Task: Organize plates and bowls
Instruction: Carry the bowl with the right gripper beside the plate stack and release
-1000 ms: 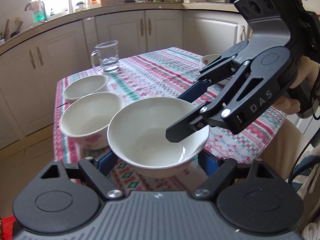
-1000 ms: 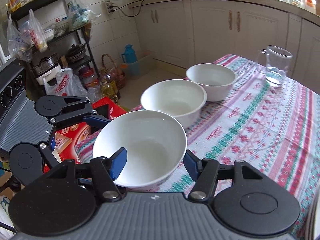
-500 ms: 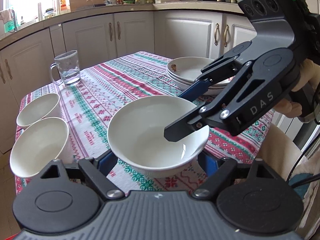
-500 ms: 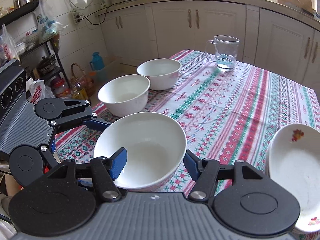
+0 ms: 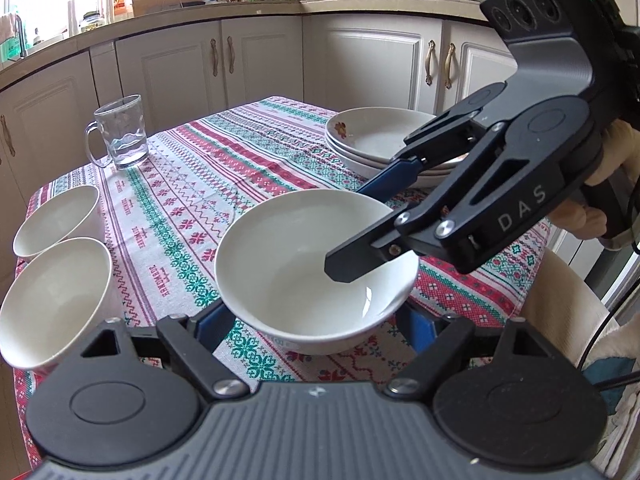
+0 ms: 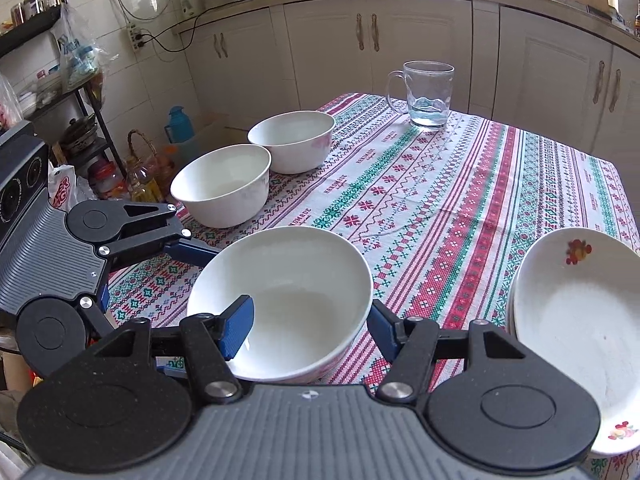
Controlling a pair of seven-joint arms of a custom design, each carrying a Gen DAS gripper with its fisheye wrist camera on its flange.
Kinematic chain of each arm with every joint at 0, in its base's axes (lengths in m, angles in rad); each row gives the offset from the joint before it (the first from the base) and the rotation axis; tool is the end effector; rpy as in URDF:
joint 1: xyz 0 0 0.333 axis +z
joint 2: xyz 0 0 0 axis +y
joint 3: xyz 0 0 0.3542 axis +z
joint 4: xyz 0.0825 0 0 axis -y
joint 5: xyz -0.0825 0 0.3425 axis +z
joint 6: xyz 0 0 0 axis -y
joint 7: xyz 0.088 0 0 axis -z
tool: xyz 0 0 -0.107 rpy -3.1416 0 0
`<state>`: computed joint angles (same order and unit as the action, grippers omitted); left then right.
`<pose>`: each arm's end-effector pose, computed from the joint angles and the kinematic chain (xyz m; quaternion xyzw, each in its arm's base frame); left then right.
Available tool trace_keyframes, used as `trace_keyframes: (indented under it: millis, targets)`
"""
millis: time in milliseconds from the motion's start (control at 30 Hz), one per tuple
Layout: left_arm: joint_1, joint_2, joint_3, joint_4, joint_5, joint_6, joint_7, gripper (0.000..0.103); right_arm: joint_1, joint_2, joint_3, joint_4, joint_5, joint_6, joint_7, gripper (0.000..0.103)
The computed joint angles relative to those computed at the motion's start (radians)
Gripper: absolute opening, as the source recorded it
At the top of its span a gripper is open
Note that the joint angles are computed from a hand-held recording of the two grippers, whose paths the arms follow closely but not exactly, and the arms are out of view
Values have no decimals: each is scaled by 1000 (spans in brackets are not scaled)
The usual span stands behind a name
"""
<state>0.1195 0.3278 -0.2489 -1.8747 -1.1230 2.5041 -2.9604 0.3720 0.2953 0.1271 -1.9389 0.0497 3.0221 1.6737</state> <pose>0.6272 -0.0592 0.4320 -0.2526 0.8676 -0.4083 0.1294 0.5683 0.2950 0.4900 -0.7504 0.5370 -0.1540 0.3533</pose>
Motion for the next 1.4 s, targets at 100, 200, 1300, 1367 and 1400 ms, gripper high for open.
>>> trace_keyframes:
  millis: [100, 200, 1300, 1367, 1400]
  targets:
    - [0, 0, -2, -2, -7, 2, 6, 86, 3, 1, -5, -3, -1, 1, 7, 68]
    - [0, 2, -3, 0, -12, 2, 14, 87, -4, 1, 2, -4, 5, 1, 4, 69]
    - [68, 25, 14, 23, -10, 261, -88, 99, 69, 94, -44, 184, -148, -74, -27, 103]
    - [81, 42, 1, 44, -14, 279, -77, 99, 69, 111, -40, 216, -148, -92, -46, 103]
    - [86, 51, -5, 54, -9, 284, -75, 99, 66, 119, -33, 234, -143, -103, -57, 103]
